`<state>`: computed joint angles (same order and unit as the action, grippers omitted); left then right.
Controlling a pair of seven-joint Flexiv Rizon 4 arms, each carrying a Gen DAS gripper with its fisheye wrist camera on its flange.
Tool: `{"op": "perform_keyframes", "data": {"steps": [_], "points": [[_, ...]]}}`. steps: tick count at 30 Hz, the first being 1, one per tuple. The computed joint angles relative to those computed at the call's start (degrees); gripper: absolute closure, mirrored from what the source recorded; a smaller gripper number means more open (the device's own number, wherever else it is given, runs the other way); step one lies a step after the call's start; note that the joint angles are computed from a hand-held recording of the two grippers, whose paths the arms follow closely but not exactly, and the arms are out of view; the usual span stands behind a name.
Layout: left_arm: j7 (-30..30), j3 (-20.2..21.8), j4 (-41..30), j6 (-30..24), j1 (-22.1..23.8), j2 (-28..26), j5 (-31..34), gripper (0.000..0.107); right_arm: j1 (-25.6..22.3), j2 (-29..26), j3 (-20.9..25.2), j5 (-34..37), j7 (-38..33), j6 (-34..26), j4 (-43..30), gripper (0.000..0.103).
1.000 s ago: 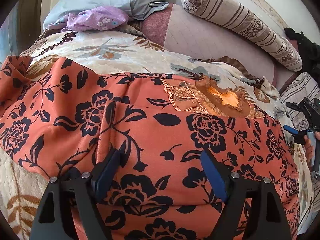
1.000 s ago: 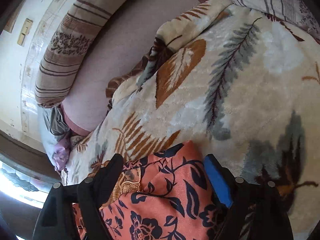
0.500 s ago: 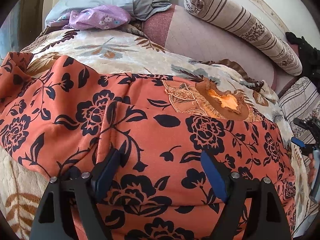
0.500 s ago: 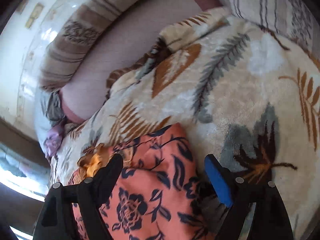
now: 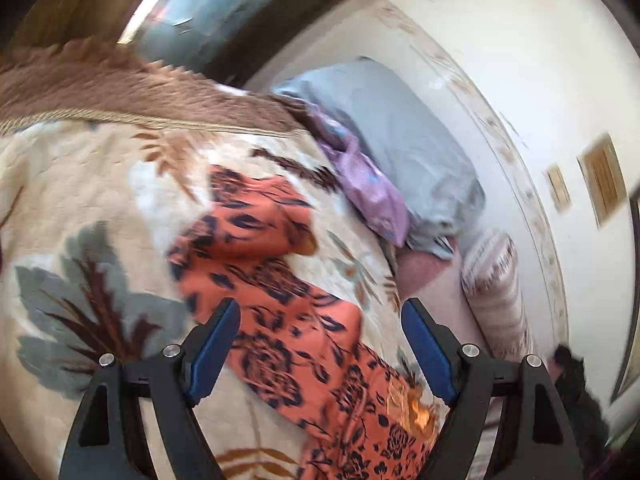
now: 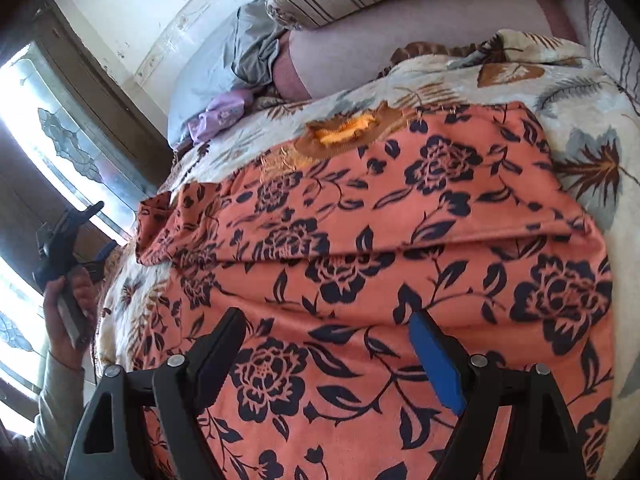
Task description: Fold small clothes
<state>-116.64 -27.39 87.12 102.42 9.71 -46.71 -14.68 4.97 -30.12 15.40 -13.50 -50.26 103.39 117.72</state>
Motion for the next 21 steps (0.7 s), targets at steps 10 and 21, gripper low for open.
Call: {"op": "perform_keyframes", "data": {"steps": [10,21], "points": [[5.5,-13.7,-8.1,-9.6,9.0,-11.9,-3.2,0.025,0.5,-2.0,-1.3,1.1,2.8,3.4,0.3,0.018],[8.6,7.2,-17.7,-17.0,-4.3,-7.2,-6.7,0.099,-1.4,-3.9,-0.5,-1.6,4.1,8.2,0.9,0.018]]}}
